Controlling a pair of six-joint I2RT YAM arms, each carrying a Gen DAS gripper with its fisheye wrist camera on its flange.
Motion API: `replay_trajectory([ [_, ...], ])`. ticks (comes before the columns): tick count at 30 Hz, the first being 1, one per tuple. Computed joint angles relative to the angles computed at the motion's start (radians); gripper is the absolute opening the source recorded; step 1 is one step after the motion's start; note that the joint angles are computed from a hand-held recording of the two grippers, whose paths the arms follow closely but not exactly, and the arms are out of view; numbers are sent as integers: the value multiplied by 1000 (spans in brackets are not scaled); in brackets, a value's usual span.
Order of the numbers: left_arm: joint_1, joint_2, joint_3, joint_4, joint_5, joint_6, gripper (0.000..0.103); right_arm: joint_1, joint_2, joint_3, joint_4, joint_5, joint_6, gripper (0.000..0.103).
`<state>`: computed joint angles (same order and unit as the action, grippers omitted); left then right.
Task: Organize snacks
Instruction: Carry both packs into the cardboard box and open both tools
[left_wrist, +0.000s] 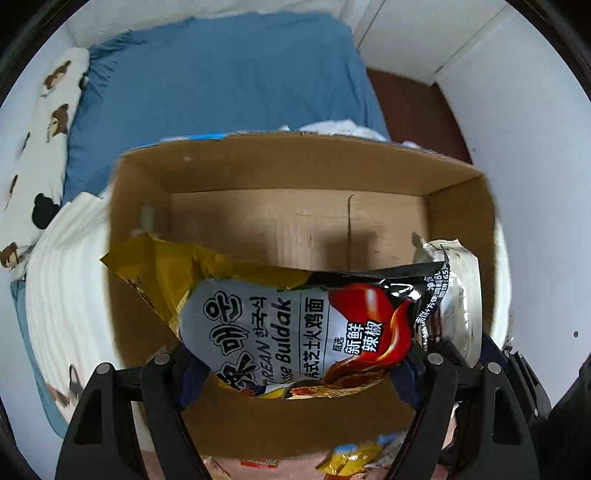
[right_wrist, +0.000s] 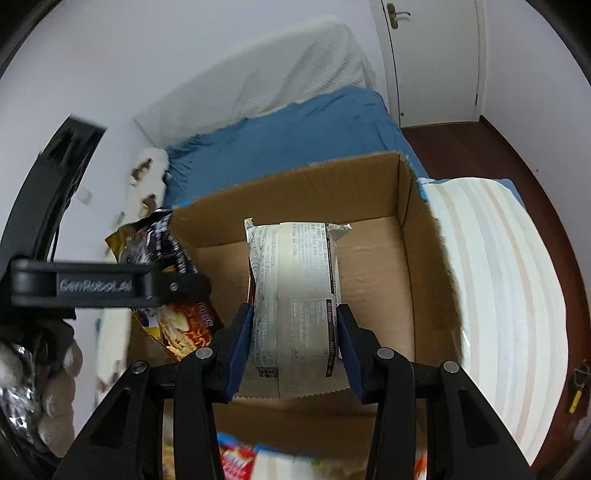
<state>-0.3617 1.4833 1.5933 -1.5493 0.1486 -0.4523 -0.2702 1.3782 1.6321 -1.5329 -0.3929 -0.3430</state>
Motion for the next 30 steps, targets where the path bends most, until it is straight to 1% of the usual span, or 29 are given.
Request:
replay_trajectory([
  [3,41,42,-61,51,22,48,80,57,22,-70,100,54,55,47],
  [6,56,90,-61,70,13,76,80,89,61,-110,178,85,87,47],
  [8,65,127,-52,75,1,91,80,104,83,-126,207,96,95,47],
  [9,66,142,-41,68,3,93,80,111,115,-125,205,85,91,48],
  [11,90,142,-60,90,20,105,81,111,180,-119,202,76,104,50],
  [12,97,130,-74,105,8,112,82,110,203,-118,194,69,100,55],
  [13,92,138,-67,108,-5,108,89,110,227,-115,186,71,98,73],
  [14,93,127,-73,107,-3,110,91,108,242,-117,185,80,102,84],
  [15,84,119,-69,104,2,102,93,103,253,-120,184,82,101,92],
  [18,97,84,-79,102,-2,114,95,103,261,-122,187,100,109,92],
  [20,94,73,-99,125,-14,105,96,103,252,-119,183,106,102,93],
  [22,94,29,-124,127,-31,101,96,106,232,-113,171,119,104,95],
  [24,93,-26,-150,137,-43,90,96,104,221,-112,169,129,89,95],
  [26,82,-95,-169,125,-91,67,96,92,180,-132,166,133,80,95],
  [28,68,-179,-193,122,-117,47,96,103,154,-124,147,142,93,95],
  [30,49,-265,-207,99,-151,24,96,93,106,-138,132,144,81,95],
])
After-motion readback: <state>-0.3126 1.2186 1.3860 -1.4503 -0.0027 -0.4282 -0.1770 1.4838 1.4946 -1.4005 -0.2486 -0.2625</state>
